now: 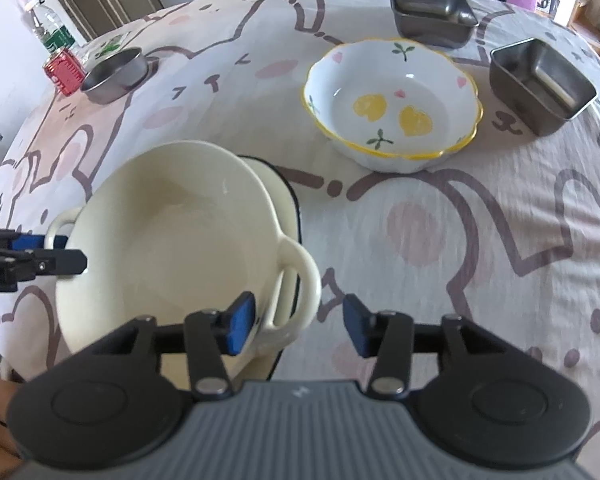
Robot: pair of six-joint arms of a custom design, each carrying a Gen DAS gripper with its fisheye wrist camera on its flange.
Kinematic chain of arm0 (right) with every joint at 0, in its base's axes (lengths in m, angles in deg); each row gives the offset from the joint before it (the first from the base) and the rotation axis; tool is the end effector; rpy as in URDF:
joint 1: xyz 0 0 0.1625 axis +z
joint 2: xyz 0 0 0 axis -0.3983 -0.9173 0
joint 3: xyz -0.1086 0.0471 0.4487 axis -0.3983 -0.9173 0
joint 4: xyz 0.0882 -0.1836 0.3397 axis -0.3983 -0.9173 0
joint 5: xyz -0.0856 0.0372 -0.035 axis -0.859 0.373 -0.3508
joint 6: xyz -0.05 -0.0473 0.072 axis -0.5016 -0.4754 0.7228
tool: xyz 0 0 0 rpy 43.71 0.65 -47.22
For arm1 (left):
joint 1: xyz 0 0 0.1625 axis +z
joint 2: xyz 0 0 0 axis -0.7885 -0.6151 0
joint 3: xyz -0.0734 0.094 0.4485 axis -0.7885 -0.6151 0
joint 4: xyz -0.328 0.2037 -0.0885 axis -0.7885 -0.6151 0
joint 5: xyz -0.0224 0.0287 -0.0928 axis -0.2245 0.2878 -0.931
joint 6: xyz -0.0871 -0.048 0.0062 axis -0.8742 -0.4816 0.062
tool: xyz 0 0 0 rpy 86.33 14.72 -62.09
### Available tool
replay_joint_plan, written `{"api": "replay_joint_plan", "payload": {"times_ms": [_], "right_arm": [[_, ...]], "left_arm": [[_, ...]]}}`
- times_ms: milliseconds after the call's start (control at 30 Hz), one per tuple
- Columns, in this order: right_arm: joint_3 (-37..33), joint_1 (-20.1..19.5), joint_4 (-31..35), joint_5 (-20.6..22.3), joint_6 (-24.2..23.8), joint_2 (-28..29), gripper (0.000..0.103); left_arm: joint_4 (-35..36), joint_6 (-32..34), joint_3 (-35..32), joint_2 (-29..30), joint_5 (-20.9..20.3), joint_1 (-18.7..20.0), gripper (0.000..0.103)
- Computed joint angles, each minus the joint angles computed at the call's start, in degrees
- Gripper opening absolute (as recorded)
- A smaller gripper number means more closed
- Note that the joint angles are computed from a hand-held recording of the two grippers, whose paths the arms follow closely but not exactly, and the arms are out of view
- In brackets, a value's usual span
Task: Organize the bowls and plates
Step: 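Set the cream bowl onto the white plate and open both grippers, then move both grippers to the yellow-rimmed lemon bowl and close on its rim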
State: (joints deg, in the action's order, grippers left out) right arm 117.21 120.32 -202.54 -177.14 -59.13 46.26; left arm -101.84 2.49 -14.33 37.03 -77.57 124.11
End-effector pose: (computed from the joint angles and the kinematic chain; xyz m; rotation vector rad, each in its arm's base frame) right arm 0.1653 -0.7560 0.0612 0.0270 -2.4892 0.4499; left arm -0.0775 -0.7951 0.1548 0.5899 2.6917 -0.2963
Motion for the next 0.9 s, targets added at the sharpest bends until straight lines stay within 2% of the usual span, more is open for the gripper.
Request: {"api": "replay_joint_plan", "payload": {"times_ms": [67,167,233,300,567,900], "right_arm": [[0.4,0.1,-1.0,0.1,-1.0,0.1,0.064],[1.5,0.0,-4.5,0.7,-3.3,-0.1,0.081],[2.3,0.1,-7.1,0.9,-4.6,-0.3,0.090],[3.1,0.1,-9.1,1.5,-5.5,-0.7,0.103],[5.5,-0.1,-15.4,3.6,-7.6,-3.0,0.103],[6.4,-1.4,-23.4,1.8,-6.8,-5.1,0.103]], "left_arm": [[-0.3,0.4,0.1,0.0,0.3,-0.2,0.086],[-1.6,1.4,0.5,0.0,0.7,-0.6,0.098],[-3.7,2.9,1.1,-0.1,1.3,-1.1,0.102],[-5.9,4.1,1.8,-0.1,1.8,-1.7,0.103],[-9.6,5.8,1.1,1.1,0.2,-3.8,0.103],[-15.2,6.4,-2.0,4.9,-2.3,-6.3,0.103]]}}
